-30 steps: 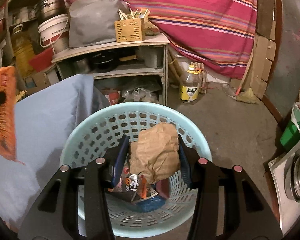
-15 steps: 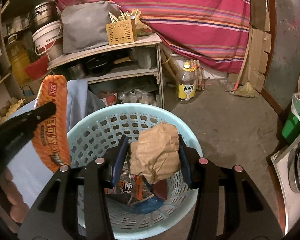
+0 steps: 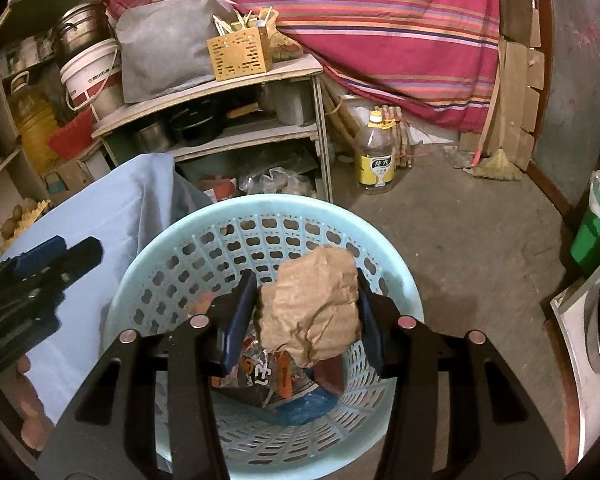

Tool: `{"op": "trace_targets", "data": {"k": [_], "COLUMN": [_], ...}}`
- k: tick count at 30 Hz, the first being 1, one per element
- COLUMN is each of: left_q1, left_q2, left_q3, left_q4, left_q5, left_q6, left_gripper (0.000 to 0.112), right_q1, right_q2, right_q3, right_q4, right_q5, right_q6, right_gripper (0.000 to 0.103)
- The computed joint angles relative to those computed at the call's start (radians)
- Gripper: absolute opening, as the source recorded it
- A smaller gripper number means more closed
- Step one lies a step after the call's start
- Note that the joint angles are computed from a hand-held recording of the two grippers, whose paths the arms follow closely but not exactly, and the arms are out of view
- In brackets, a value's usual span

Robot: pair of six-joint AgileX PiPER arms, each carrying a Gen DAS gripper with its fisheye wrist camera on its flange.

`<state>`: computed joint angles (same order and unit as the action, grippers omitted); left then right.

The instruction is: Collect trash

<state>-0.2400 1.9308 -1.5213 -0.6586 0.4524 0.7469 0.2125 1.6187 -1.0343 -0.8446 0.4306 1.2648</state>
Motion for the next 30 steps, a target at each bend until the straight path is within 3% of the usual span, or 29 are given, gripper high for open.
{"op": "trace_targets", "data": {"k": [4,7,10,12,14,17,24,26,30], "left_q1": [0.057,0.131,0.21,0.277,0.36,0.494,0.828,0.918,1.078], "left_q2": [-0.069,-0.168,-0.252,-0.303,-0.353,-0.413,-0.527,-0.542,-0.563], "left_q3": [0.06,0.18,0.29,0.357,0.416,0.488,0.644,0.676,0.75], "left_q4": [-0.11,-0.278,-0.448,-0.552,-0.63,-0.703,-0.826,-0.83,-0.851], "left_q5": [-0.001,-0.053,-0.08,-0.073,-0.042,0.017,0.182,0.247,0.342], "left_q6": [0.102,0.291,0.494,0.621,0.72,0.807,1.056,1.085,1.2], "left_gripper": [0.08,0.089,0.096,0.098,0.098,0.098,0.098,0.098,0.098], "right_q1": [0.004,0.032,0.084,0.128,0.159,0.216,0.52,0.653,0.845], "right_q2": [0.013,0.036,0.052,0.057,0.042,-0.01,-0.101,-0.093,-0.021], "right_q3": [-0.01,-0.034,-0.049,-0.061,-0.051,-0.008,0.026,0.029,0.005], "right_q4": [-0.006,-0.028,-0.124,-0.177,-0.219,-0.281,-0.375,-0.399,-0.418], "right_q5": [-0.008,-0.006,0.028,0.081,0.106,0.151,0.415,0.496,0.574], "right_q6": [0.013,0.039,0.134,0.181,0.23,0.319,0.487,0.551,0.645], "right_gripper": [0.05,0.053,0.077,0.084,0.093,0.098,0.099,0.099,0.099]}}
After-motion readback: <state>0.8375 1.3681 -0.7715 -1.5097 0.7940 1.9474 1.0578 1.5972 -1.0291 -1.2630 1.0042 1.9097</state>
